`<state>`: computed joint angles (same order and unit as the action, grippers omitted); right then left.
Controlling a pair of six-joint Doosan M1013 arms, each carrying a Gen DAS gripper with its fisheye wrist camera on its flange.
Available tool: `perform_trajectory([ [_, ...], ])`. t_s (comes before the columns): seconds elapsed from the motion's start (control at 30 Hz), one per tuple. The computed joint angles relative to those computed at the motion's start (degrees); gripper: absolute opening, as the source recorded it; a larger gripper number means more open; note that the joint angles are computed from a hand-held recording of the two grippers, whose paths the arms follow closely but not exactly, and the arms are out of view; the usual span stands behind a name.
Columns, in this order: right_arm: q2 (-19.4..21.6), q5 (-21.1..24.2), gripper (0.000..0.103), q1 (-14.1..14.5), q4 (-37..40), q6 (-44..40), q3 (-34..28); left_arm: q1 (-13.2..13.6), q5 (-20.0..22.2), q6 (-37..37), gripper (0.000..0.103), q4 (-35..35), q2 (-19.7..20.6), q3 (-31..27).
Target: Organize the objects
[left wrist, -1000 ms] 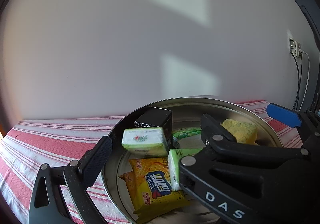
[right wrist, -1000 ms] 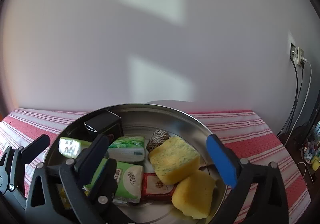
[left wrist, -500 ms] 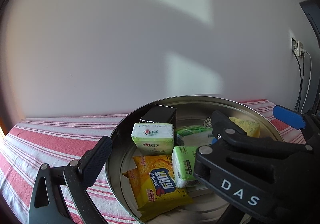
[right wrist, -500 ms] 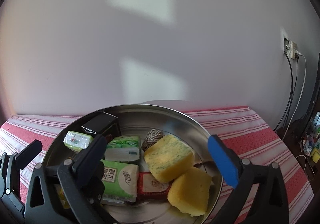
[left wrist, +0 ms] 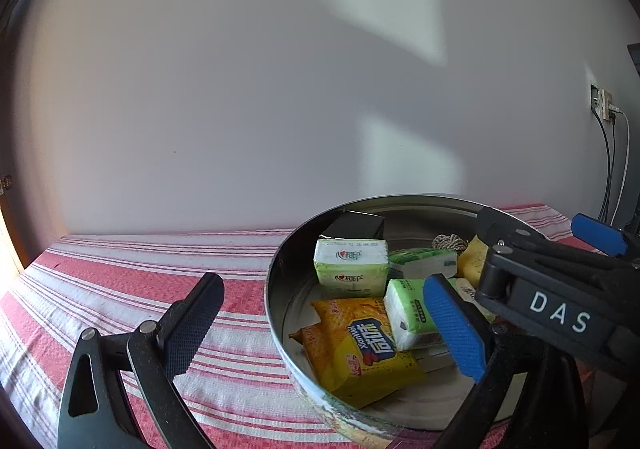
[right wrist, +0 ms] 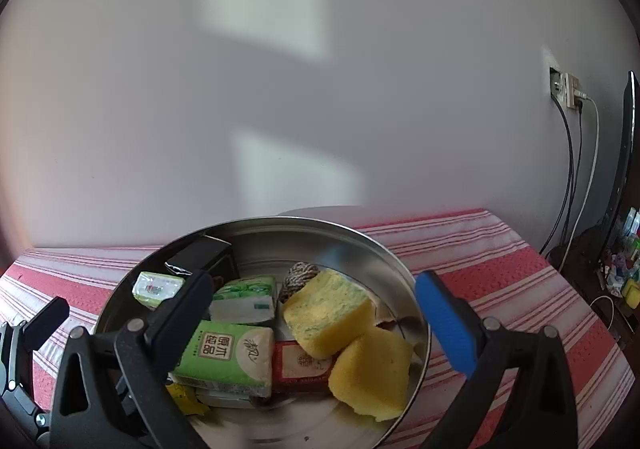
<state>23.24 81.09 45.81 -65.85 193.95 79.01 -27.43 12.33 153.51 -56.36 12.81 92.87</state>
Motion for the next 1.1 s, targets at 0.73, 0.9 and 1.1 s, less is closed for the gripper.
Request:
perform_trajectory([
  [0.73,2.03,6.19,0.103,3.49,-4.36,5.05,-0.45,3.61,1.97,22.32,0.101,-21.18,0.03,1.8],
  [0.9,2.59,8.42,0.103,4.49,-5.05,5.94,-0.96,4.0,1.72,20.0,0.101,-19.52,-0.56,2.2],
  [1.1,3.34,11.08,0.103,5.71,-6.22,5.26,-1.82,4.92,1.19,24.68,0.101,-25.25,-1.77,3.5],
])
